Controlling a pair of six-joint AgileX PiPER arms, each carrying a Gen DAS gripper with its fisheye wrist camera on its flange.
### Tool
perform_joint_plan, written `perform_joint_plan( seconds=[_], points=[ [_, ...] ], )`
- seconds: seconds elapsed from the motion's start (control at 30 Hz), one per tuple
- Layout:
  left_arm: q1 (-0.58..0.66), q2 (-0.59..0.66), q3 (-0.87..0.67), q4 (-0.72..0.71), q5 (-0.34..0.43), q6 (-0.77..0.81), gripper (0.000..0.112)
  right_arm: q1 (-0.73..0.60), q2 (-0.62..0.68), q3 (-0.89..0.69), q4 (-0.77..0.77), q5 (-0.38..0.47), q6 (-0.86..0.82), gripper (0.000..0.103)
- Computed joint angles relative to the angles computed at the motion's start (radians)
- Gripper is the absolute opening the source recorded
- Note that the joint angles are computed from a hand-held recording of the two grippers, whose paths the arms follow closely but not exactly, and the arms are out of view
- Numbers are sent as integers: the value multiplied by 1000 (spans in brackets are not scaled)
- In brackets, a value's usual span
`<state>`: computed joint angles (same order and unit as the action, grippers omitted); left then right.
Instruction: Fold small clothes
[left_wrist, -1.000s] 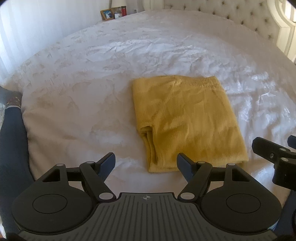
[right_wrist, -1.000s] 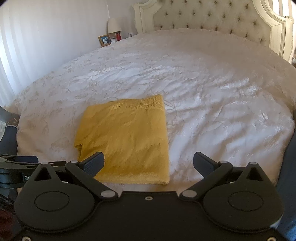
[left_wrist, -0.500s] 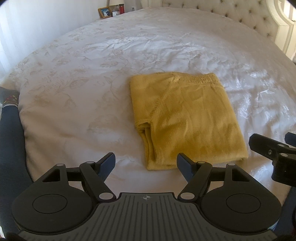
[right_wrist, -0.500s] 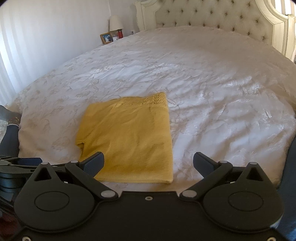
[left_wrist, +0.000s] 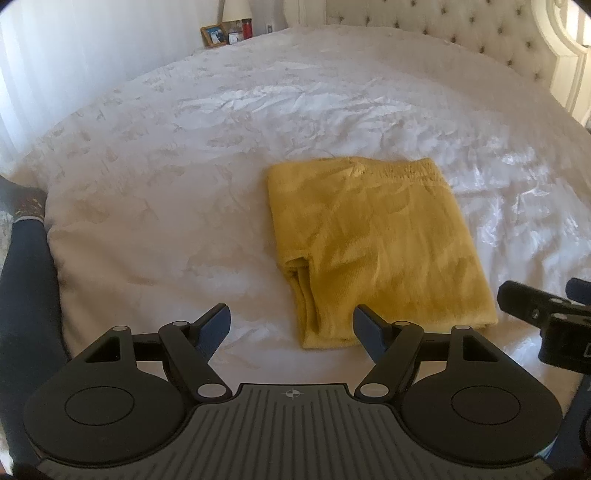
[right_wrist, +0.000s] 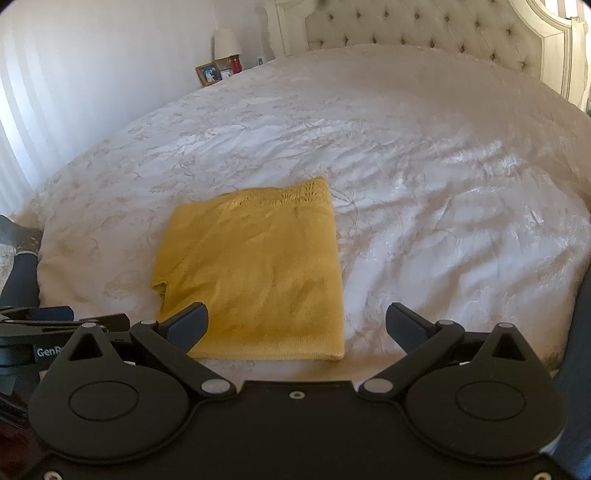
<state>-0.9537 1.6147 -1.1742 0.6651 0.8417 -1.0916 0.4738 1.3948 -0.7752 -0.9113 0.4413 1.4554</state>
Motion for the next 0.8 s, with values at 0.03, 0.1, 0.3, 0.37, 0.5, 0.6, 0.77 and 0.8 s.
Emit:
perform_joint_plan(
  seconds=[0.03,0.1,0.3,0.37,0.5,0.6,0.77,0.8],
  points=[
    [0,-1,-1,2,0,0,72,0,1,-1,3,0,-5,102],
    [2,-2,0,3,-4,6,72,2,-1,-1,1,3,-4,102],
    [-4,5,-5,0,2,22,72,-4,-5,15,-44,-21,55,102],
    [-7,8,-9,-1,5,24,72,-11,-6,18,-44,-34,58,102],
    [-7,9,-11,-7,6,26,72,-28,-7,22,-22,-61,39,102],
    [-7,10,-12,-8,7,27,72,-35,-6,23,-5,-78,34,102],
    [-3,8,-9,-10,3,25,72,-32,-5,25,-3,-84,42,102],
    [-3,8,-9,-11,2,25,72,-30,-5,25,-2,-83,41,102]
  ],
)
